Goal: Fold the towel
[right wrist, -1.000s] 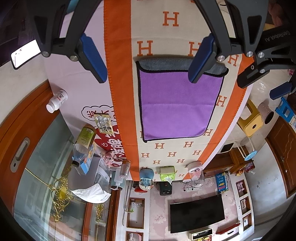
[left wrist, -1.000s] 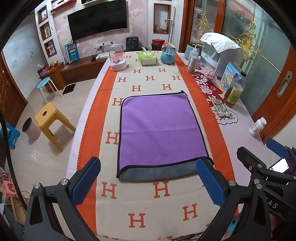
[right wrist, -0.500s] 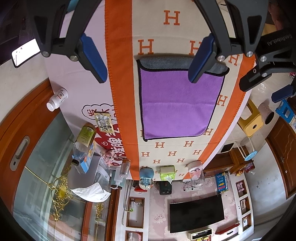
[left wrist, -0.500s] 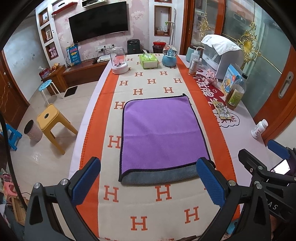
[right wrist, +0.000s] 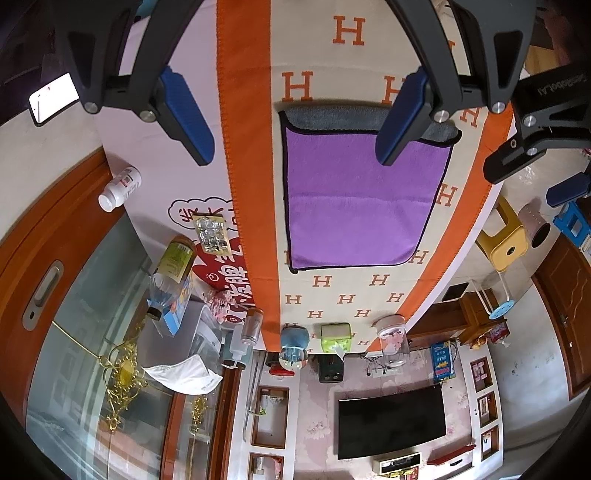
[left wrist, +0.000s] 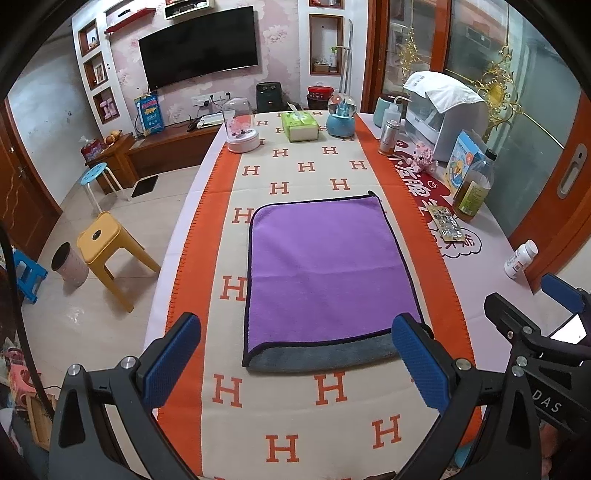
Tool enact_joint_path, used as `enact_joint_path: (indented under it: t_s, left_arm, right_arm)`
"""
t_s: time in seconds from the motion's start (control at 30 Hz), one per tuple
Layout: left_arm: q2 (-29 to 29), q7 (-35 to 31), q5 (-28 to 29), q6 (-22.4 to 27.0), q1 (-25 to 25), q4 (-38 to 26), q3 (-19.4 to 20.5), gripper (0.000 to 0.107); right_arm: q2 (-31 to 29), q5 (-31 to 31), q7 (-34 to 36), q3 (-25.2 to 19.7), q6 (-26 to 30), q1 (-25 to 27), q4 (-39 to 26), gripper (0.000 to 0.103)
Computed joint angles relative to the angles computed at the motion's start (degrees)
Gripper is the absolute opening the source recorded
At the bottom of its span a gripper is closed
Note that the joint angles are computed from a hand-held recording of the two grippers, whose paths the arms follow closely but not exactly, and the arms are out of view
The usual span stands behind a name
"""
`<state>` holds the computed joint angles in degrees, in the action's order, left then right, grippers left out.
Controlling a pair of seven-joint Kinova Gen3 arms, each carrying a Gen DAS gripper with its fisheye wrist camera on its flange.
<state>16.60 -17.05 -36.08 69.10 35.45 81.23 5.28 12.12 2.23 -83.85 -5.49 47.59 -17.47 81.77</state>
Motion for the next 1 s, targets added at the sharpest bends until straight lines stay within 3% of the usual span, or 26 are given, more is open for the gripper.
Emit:
enact_joint_path:
  t_s: [0.47, 1.0]
  left_arm:
    - [0.0, 1.1, -0.2, 0.0, -0.6, 0.6, -0.4, 0.102]
    - [-1.1, 0.1, -0.9, -3.5, -3.2, 4.2, -0.4, 0.102]
  right_arm:
    - [1.0, 5.0, -2.5, 0.7, -1.0, -1.9, -0.6, 0.089]
    - [2.5, -0.1, 4.7, -0.2, -3.0, 1.4, -0.2, 0.089]
